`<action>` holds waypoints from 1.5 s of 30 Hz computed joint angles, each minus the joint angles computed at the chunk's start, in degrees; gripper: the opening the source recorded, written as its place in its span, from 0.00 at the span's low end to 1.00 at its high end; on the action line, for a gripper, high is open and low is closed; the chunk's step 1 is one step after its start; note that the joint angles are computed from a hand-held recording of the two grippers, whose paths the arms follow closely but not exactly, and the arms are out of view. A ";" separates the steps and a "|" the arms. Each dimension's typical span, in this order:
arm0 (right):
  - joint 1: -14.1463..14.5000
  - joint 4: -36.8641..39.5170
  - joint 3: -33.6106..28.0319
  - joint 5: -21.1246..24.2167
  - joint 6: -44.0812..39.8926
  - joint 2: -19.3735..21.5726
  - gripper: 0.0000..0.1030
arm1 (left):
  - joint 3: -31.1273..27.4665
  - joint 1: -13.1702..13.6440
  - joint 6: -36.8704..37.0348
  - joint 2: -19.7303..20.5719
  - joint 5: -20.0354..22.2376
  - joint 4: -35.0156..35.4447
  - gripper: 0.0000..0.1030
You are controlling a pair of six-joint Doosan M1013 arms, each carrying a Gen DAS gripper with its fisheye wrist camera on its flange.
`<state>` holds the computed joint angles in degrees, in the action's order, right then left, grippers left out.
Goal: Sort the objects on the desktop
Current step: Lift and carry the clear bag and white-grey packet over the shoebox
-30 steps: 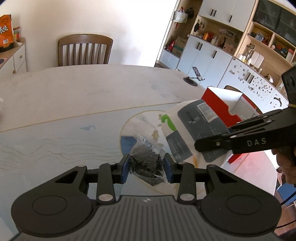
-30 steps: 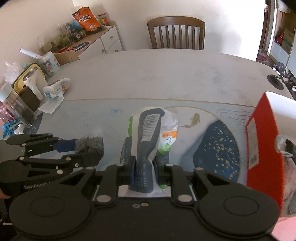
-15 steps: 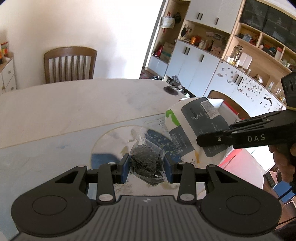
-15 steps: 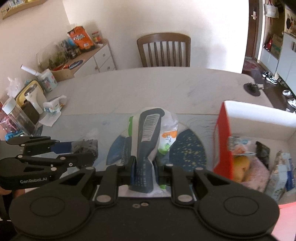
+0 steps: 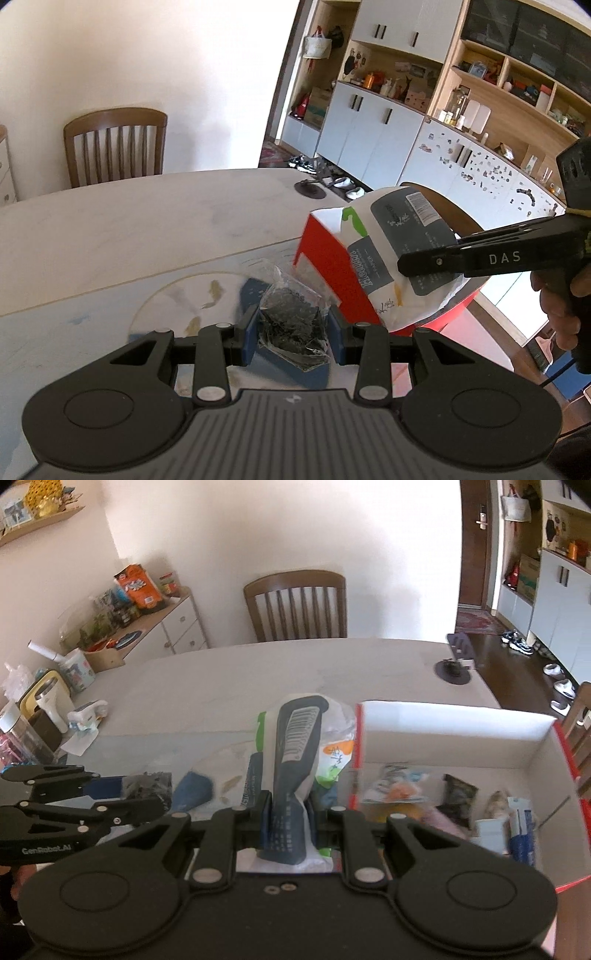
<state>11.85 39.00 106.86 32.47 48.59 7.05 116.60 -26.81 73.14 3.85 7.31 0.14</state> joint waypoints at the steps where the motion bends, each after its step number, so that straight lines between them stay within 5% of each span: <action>1: -0.53 0.39 0.03 0.11 -0.52 -0.01 0.18 | -0.35 -0.49 -3.09 0.26 0.03 2.98 0.35; 10: -5.08 3.87 0.13 0.91 -5.38 0.17 0.17 | -3.77 -3.17 -8.01 3.16 0.92 7.33 0.35; 33: -13.45 1.88 0.06 0.27 -3.52 1.93 0.17 | -13.49 -6.18 14.32 12.06 4.93 -11.64 0.35; 45: -14.25 -1.35 -2.55 0.70 -2.09 4.64 0.17 | -20.14 -5.69 15.61 17.54 8.37 -10.11 0.35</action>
